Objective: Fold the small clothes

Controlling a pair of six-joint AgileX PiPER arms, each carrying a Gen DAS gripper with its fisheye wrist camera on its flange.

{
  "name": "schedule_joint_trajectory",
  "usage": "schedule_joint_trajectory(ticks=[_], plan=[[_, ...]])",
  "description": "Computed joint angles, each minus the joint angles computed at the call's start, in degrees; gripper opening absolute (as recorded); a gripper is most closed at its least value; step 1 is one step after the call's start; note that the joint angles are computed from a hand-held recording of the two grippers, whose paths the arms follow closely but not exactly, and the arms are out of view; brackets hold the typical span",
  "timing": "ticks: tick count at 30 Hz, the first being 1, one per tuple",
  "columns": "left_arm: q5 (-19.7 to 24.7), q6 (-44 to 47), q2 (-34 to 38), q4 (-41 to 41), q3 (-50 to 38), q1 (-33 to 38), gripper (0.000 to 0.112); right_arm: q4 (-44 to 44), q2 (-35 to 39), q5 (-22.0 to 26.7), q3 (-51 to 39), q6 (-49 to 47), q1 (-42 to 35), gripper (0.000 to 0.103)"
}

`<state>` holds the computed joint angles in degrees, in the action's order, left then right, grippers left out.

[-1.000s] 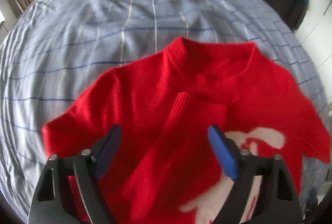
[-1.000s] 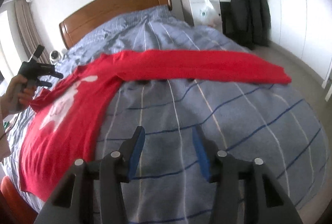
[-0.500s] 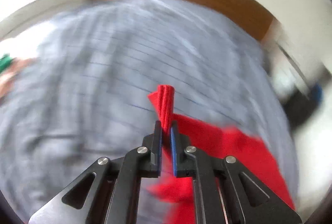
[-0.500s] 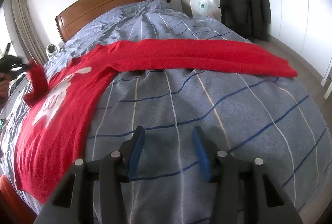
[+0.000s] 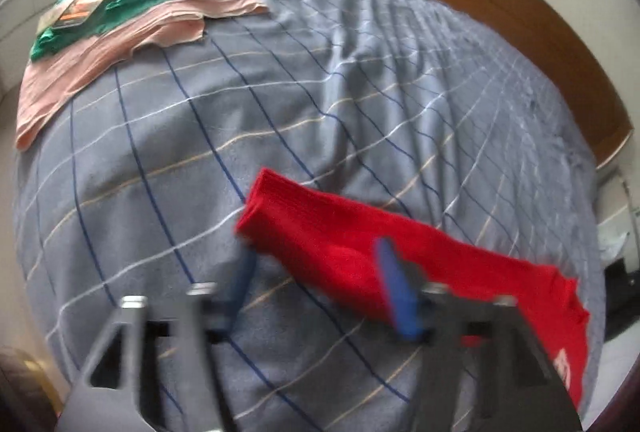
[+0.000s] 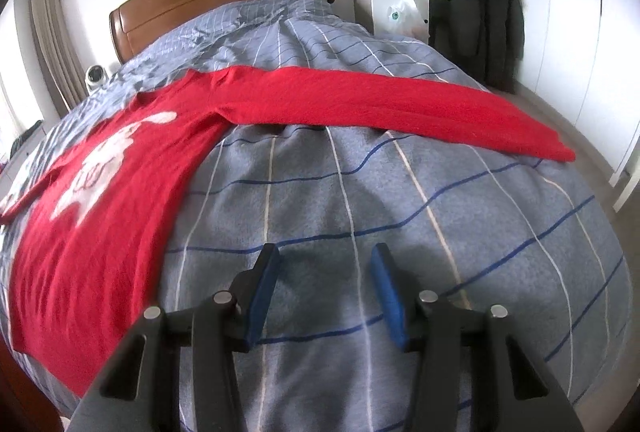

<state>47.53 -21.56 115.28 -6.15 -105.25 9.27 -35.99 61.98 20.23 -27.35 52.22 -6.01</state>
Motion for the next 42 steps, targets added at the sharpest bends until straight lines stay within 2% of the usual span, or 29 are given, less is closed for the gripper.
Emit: schedule_joint_trajectory(ticks=[3,5,7,8,11,14,17,18,19,20,21,22,24,25,26,28,30,31,33,34,35,37,39,42], plan=[[1.52,3.19,1.96,-1.54,-2.47,0.68,0.07,-4.64,0.73,1.54,-0.29,4.76,2.17,0.048],[2.38,1.23,4.14,0.65,-4.97,0.26,0.06,-7.19,1.31,2.59,-0.54,7.49,3.56,0.048],[6.18,-0.5,7.6,2.79,-9.6,0.33,0.004,-8.56,1.48,3.26,-0.59,8.87,4.36,0.048],[7.66,-2.25,8.29,4.92,-10.43,0.23,0.003,-9.28,1.55,3.62,-0.6,9.6,4.81,0.048],[5.31,-6.96,6.28,10.13,-6.57,0.4,0.003,-10.52,1.62,4.23,-0.62,11.0,5.58,0.048],[5.14,-6.48,6.99,13.13,-6.29,-0.31,0.003,-10.6,1.69,4.22,-0.64,11.06,5.61,0.048],[4.03,-7.05,6.01,17.88,-4.42,-2.13,0.011,-11.14,1.86,4.71,-0.75,11.56,5.98,0.048],[3.74,-7.24,5.26,18.68,-3.52,-2.41,0.02,-11.2,1.87,4.82,-0.77,11.6,6.04,0.048],[2.89,-6.87,2.91,18.98,-0.94,-2.68,0.039,-11.08,1.78,4.66,-0.72,11.51,5.94,0.048],[2.13,-4.64,1.12,17.37,0.72,-2.38,0.051,-10.37,1.27,4.26,-0.59,10.81,5.47,0.048],[-0.75,-0.12,-2.15,13.68,4.44,-1.7,0.07,-9.87,0.44,3.97,-0.34,10.42,5.1,0.048],[-5.74,5.61,-6.8,9.13,10.09,-1.8,0.08,-9.54,-0.94,3.92,0.01,10.2,4.79,0.048],[-11.37,17.06,-12.29,1.79,16.63,-3.43,0.087,-13.17,-5.88,6.04,1.21,14.91,5.9,0.058],[-12.35,22.79,-13.64,-1.81,18.18,-4.35,0.093,-17.82,-8.58,9.15,1.91,20.64,8.26,0.069],[-13.11,28.52,-14.78,-4.98,19.66,-6.13,0.095,-20.9,-9.82,11.85,2.19,24.64,10.42,0.078],[-13.63,39.98,-14.74,-11.93,21.26,-8.61,0.097,-26.45,-11.42,18.81,2.37,32.2,15.53,0.081],[-12.74,49.94,-12.17,-17.41,20.43,-9.8,0.097,-26.73,-9.82,21.17,1.44,33.48,16.81,0.081],[-11.79,52.21,-9.01,-16.84,18.34,-11.33,0.097,-26.15,-8.7,21.67,0.88,33.44,16.88,0.081],[-6.39,51.11,-2.29,-12.3,11.25,-12.9,0.098,-25.51,-6.83,22.78,0.14,34.03,17.67,0.081],[-3.92,50.36,1.43,-10.16,7.78,-13.34,0.103,-25.54,-6.3,23.9,-0.16,34.47,18.51,0.081],[-2.5,50.62,2.87,-10.32,5.87,-13.24,0.103,-25.82,-5.58,25.71,-0.67,35.23,19.89,0.081],[-3.72,50.43,2.93,-11.04,5.87,-12.93,0.103,-26.27,-4.61,29.79,-1.54,36.8,23.2,0.081],[-5.77,53.99,2.15,-12.53,8.09,-12.68,0.103,-24.91,-3.68,31.8,-2.44,36.97,24.69,0.081],[-14.05,64.77,-1.73,-21.49,17.17,-11.32,0.103,-21.69,-1.73,33.1,-3.37,36.48,25.04,0.081]])
